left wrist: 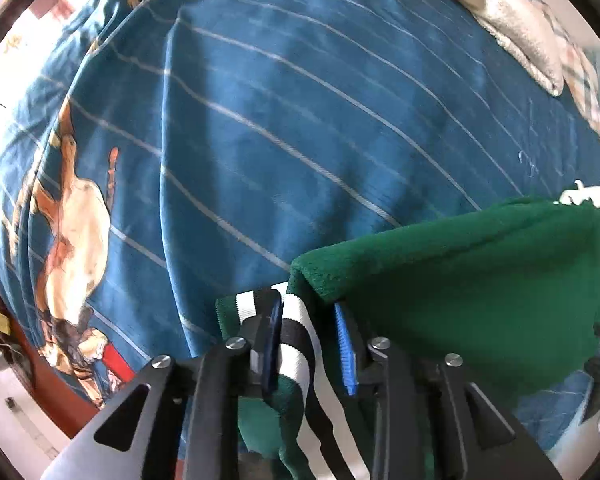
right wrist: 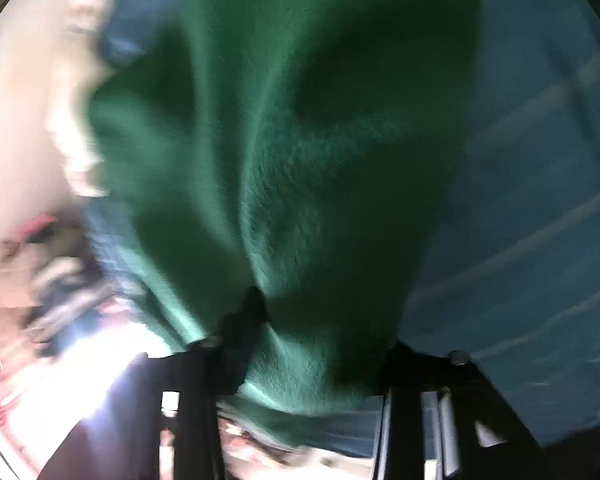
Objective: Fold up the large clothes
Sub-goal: 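Close the left tool on the striped rib hem of the folded jacket, then lift the striped hem with the left tool and fold the jacket in half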
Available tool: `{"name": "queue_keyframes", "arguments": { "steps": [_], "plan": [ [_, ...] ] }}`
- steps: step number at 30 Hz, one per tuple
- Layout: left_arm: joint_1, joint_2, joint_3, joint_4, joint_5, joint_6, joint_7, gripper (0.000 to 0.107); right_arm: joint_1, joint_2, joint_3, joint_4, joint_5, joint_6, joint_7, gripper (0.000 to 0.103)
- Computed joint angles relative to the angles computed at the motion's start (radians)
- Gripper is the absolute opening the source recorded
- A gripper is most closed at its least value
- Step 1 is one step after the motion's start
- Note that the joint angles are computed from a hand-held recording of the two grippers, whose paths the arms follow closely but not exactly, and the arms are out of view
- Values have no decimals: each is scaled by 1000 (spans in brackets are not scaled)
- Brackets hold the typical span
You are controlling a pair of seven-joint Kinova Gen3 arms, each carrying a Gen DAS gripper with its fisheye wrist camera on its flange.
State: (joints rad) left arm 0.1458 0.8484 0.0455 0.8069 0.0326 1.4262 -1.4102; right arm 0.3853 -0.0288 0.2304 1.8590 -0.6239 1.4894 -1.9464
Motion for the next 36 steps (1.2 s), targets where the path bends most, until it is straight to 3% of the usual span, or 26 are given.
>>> {"name": "queue_keyframes", "arguments": {
  "steps": [2, 4, 6, 9, 13, 16, 17, 18, 20, 22, 24, 27, 30, 32, 33, 36],
  "plan": [
    [43, -24, -28, 22, -32, -32, 57, 38, 39, -15, -53, -61, 81, 49, 17, 62],
    [56, -76, -25, 90, -65, -86, 124, 68, 103, -20, -145, -153, 160, 116, 17, 65],
    [63, -147, -49, 181, -54, -157, 191, 82, 137, -1, -215, -246, 204, 175, 16, 65],
    [85, -251, -99, 320, -63, -239, 312, 82, 84, 33, -217, -385, 257, 208, 57, 65],
    [52, -287, -66, 423, -74, -292, 431, 82, 16, 110, -260, -570, 351, 167, 57, 66],
    [110, -231, -86, 404, -156, -280, 517, 80, -40, 194, -286, -709, 401, 179, 10, 66],
    [124, -206, -93, 397, -183, -292, 533, 76, -47, 231, -296, -756, 388, 182, 6, 66],
    [119, -196, -85, 393, -194, -295, 538, 64, -61, 260, -300, -789, 387, 177, 2, 66],
    [102, -143, -77, 354, -191, -280, 530, 65, -96, 328, -327, -840, 403, 144, 24, 65],
    [86, -124, -75, 331, -185, -261, 525, 66, -97, 403, -394, -902, 440, 145, 28, 52],
    [77, -110, -75, 297, -181, -241, 525, 67, -139, 493, -420, -942, 486, 132, 28, 47],
    [68, -109, -74, 271, -185, -225, 505, 67, -253, 625, -328, -1013, 582, 159, 32, 43],
    [64, -128, -79, 264, -191, -206, 496, 67, -295, 724, -260, -1141, 574, 242, 41, 43],
    [76, -172, -91, 292, -209, -206, 512, 71, -357, 745, -186, -1234, 595, 317, 53, 44],
    [82, -189, -94, 307, -216, -209, 523, 80, -377, 738, -171, -1280, 597, 349, 64, 44],
    [111, -254, -93, 341, -236, -208, 575, 85, -384, 688, -234, -1364, 532, 403, 94, 44]
  ]
}}
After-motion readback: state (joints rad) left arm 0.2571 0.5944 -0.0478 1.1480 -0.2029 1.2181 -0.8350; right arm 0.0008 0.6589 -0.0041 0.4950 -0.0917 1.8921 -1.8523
